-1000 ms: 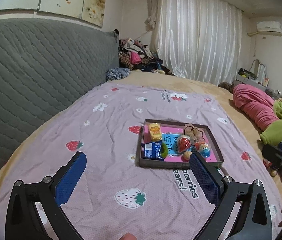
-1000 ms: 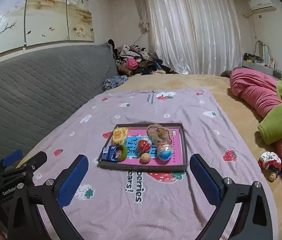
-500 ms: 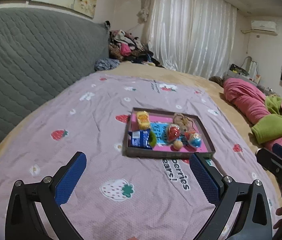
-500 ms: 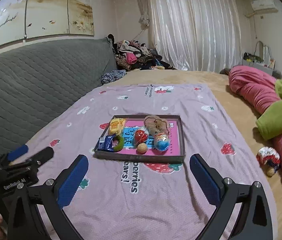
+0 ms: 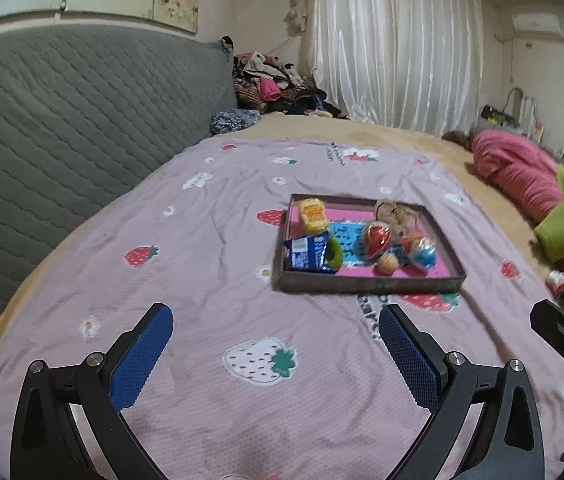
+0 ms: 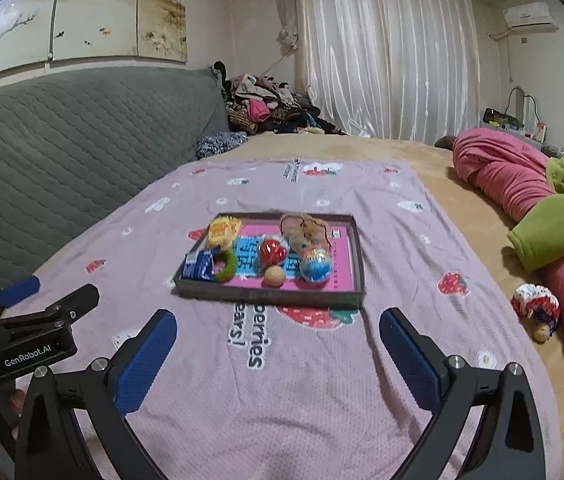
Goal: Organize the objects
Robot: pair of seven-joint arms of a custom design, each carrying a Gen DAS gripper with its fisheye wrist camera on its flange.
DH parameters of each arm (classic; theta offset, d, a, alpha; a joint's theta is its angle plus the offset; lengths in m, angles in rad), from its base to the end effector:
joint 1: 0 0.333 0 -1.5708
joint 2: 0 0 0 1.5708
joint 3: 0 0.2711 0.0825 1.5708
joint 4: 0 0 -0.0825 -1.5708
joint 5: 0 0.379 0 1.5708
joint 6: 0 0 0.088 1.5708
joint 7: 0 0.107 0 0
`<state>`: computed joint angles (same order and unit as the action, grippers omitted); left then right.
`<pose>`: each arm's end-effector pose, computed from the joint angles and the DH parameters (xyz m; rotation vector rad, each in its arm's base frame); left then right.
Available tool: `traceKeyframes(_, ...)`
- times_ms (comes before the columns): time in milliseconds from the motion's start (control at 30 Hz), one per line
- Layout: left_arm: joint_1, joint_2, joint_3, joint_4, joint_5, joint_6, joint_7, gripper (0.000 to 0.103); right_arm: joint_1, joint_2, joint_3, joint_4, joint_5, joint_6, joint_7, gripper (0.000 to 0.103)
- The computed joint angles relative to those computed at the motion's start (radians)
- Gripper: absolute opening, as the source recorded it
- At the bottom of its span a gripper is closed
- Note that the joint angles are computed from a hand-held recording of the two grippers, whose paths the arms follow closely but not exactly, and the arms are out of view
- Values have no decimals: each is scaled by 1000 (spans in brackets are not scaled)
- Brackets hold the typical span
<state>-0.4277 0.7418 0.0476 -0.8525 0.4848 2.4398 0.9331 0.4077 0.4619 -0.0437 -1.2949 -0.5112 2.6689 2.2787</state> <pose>0.7028 -0.2975 0.5461 -1.6420 1.6469 -0.8397 0.6650 0.2769 0.5502 -1.6172 1.5919 -0.7951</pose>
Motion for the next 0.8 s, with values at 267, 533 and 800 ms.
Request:
traceKeyframes(267,17,-57,-26,-118,-36,79,11,103,-5,-30,-13,-75,-21,43,61,102)
traceKeyframes(533,34,-88,-38,-188,-73,117,24,103,-16,-44,-9,-113,-33,61,80,102)
traceKeyframes(800,35,-91,-34,-219,-78,117,21,103,-23,-51,-1,-133,-33,62,77,102)
